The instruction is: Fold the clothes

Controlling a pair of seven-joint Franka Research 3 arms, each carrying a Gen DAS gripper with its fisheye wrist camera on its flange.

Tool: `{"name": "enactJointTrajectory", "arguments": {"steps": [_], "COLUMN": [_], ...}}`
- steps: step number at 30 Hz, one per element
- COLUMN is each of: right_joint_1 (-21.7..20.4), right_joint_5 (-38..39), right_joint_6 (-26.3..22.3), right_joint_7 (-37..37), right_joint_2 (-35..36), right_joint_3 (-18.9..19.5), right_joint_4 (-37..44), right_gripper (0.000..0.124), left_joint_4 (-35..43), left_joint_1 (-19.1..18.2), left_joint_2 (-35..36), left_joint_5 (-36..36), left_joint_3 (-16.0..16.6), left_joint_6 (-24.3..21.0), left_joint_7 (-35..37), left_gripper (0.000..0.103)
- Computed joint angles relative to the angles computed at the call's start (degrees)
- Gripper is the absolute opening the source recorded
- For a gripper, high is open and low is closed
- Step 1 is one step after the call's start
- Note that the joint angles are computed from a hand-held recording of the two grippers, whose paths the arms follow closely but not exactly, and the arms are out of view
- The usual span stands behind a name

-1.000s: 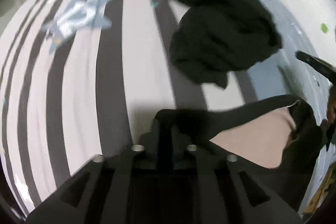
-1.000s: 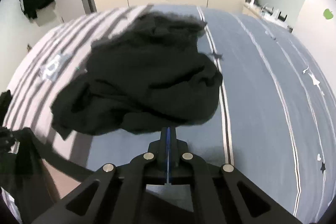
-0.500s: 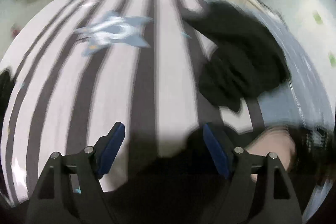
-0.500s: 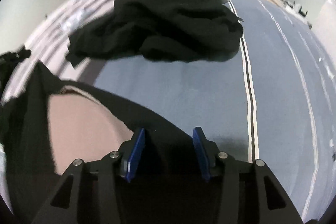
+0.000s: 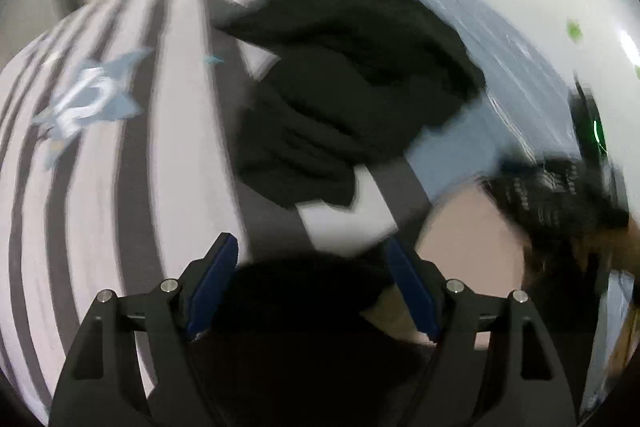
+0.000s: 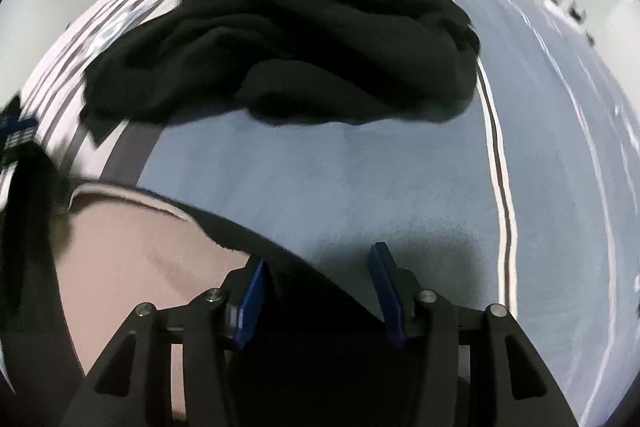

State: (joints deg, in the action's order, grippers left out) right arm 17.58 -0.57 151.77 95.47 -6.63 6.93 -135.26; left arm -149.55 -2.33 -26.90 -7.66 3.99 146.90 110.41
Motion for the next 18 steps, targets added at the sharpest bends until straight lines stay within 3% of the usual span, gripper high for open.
{"name": "enactJointTrajectory", "arguments": {"steps": [2,7,13,18], "right_joint_1": [-0.20,-0.15,0.53,0.04], "right_joint_5": [0.13,3.82,6.73,5.46], "right_joint_6": [-0.12,-0.90,-1.29,-0.03], "right_joint_7": [1.69,2.13,-6.93,-6.88], "right_joint_2": [0.68,0.80,-1.79,-1.84], "right_joint_3": [-0.02,-0.90,-1.21,-0.31], "right_joint_4": [0.76,1.48,-0.72,-1.58], "right_gripper": [0.046,0.046,0.046,0.047], "left_joint_4": [0.48,1.53,1.91,1.84], "left_joint_1": [1.65,2.32,0.70,2.66], "left_joint_2": [1.54,4.29,3.55,6.24], "left_joint_5": [4.80,0.26,-4.57,-1.17], "left_joint_3": [-2.59,0.27,1.63,-2.71], "left_joint_6": [-1.28,-2.10,-4.48,1.96], "left_joint_7": [-1.23,-2.03,4.85,-1.46], "left_gripper": [0.075,0.075,0.072,0.076]}}
